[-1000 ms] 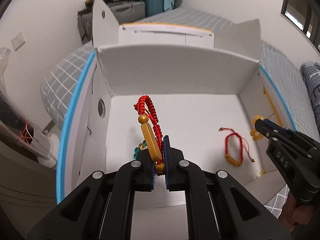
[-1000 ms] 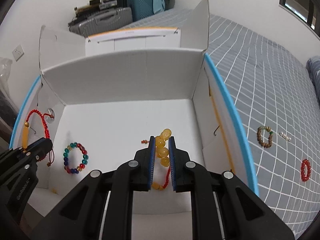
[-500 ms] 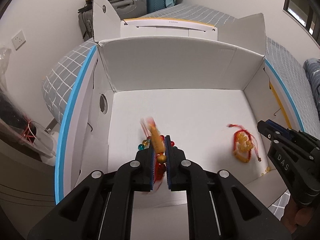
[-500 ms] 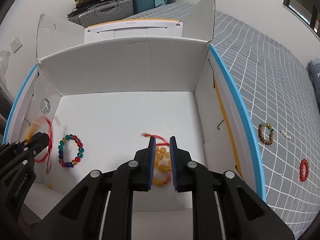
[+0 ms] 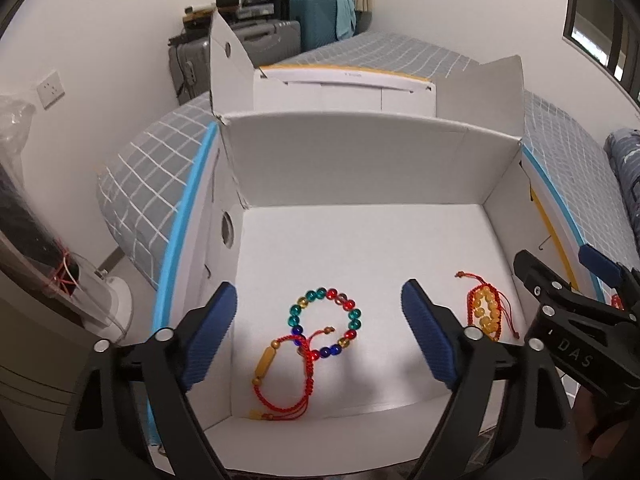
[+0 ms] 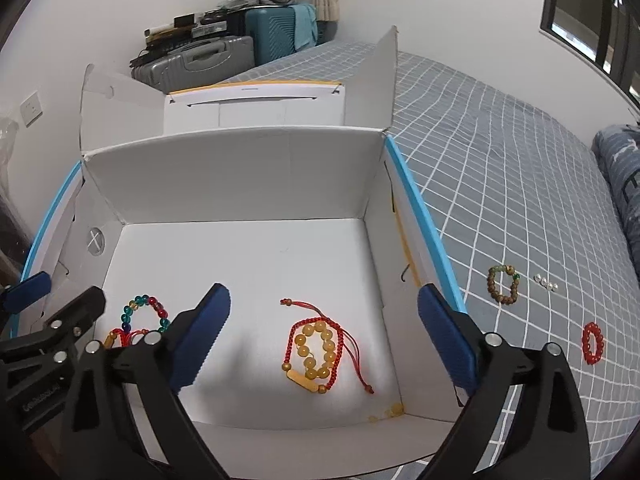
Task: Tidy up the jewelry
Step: 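Lower both bracelets into the white box and open both grippers, then move the left gripper to the wooden bead bracelet while the right approaches the pink-white bracelet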
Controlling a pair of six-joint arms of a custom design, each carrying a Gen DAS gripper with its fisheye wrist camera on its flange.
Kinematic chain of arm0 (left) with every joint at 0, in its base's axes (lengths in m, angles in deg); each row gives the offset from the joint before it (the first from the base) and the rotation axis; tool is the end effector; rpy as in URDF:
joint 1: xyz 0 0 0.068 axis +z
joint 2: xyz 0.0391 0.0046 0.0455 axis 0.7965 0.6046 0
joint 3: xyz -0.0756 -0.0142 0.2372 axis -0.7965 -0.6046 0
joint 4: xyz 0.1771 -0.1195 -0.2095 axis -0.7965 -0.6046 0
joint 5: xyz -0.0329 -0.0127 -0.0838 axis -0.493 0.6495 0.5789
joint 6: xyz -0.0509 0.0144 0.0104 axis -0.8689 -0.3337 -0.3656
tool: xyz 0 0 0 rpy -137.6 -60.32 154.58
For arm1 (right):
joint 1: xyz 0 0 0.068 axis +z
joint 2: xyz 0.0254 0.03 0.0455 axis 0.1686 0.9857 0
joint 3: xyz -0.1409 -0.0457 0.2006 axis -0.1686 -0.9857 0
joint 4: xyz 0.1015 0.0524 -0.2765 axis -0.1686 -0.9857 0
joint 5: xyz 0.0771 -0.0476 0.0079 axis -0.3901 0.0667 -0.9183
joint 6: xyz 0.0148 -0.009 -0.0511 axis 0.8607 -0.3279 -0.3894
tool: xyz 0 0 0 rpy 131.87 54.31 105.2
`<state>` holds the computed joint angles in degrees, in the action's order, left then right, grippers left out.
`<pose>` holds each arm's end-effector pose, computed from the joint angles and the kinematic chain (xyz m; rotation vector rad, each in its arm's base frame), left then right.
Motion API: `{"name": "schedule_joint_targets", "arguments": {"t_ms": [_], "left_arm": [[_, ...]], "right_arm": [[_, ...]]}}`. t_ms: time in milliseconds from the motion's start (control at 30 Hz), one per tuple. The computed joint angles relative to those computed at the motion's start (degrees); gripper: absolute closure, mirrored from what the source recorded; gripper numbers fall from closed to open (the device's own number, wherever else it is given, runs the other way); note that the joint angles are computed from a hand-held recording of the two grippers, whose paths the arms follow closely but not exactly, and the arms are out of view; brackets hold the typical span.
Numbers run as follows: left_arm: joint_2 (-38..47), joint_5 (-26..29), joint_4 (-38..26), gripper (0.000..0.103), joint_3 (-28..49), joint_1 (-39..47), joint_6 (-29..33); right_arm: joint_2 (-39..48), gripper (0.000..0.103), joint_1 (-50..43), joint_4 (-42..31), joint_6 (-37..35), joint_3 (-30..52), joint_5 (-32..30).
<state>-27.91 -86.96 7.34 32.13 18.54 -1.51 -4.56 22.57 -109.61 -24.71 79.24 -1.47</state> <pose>0.1879 -0.1107 0.2872 -0.0994 2.4593 0.0446 0.2249 0.0456 0.2813 -0.0372 2.4145 -0.0209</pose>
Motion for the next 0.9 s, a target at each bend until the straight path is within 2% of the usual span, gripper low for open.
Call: {"name": "schedule_joint_targets", "arguments": {"t_ms": [200, 567, 900], "left_arm": [[-0.4, -3.0, -0.6, 0.009, 0.5, -2.2, -1.0], [2.8, -5.3, -1.3, 0.006, 4.5, -9.0, -3.7], [12.0, -8.5, -1.6, 0.006, 12.9, -18.6, -7.8]], "right_arm": [[-3.1, 0.008, -2.5, -0.9, -0.3, -0.7, -1.3], [-10.0, 0.008, -9.7, -5.5, -3.9, -0.1, -4.9], [-14.7, 0.008, -30.5, -11.0, -13.7, 1.8, -16.4]]}}
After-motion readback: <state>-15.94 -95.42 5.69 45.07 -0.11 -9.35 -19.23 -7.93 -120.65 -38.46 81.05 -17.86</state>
